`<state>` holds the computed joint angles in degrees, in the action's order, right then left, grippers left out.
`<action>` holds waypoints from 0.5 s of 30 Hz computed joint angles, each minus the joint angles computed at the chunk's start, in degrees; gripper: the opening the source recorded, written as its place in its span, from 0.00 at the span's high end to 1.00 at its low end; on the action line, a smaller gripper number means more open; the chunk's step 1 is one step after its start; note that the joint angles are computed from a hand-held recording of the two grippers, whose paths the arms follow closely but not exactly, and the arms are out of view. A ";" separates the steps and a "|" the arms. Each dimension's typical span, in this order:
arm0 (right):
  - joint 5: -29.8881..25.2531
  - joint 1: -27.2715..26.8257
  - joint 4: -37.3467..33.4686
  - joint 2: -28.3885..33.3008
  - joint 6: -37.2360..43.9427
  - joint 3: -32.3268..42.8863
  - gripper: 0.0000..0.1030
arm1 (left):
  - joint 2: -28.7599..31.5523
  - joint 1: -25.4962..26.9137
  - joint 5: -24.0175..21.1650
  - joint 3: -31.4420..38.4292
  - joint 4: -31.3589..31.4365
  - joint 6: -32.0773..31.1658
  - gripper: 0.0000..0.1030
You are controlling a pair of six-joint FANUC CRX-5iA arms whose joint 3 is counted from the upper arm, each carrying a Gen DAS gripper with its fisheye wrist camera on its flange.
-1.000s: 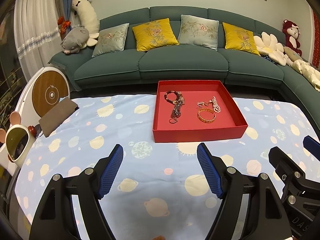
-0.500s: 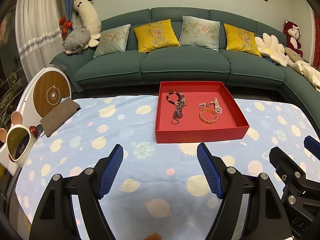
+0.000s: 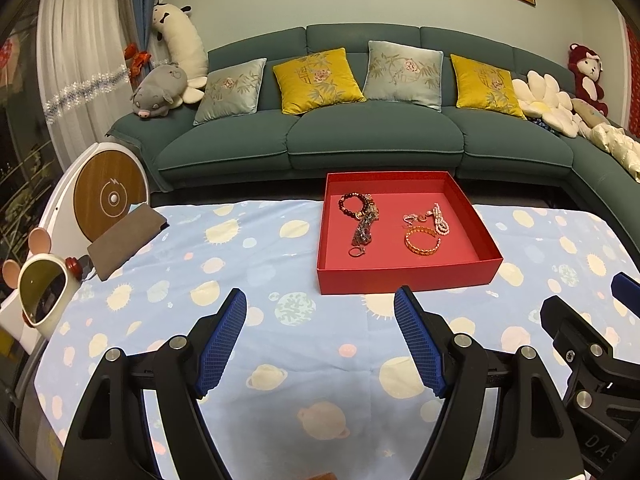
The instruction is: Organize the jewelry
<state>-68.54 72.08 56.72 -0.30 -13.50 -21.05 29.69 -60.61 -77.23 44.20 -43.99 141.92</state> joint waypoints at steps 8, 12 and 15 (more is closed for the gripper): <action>-0.02 0.00 0.01 0.07 0.05 0.10 0.15 | -0.02 0.02 -0.06 0.00 0.05 -0.11 0.29; 0.02 -0.04 0.03 0.12 0.00 0.30 0.14 | -0.17 0.07 -0.01 -0.27 0.20 -0.04 0.29; -0.05 0.00 0.06 0.19 0.05 0.44 0.14 | -0.32 0.10 0.12 -0.57 0.26 0.02 0.29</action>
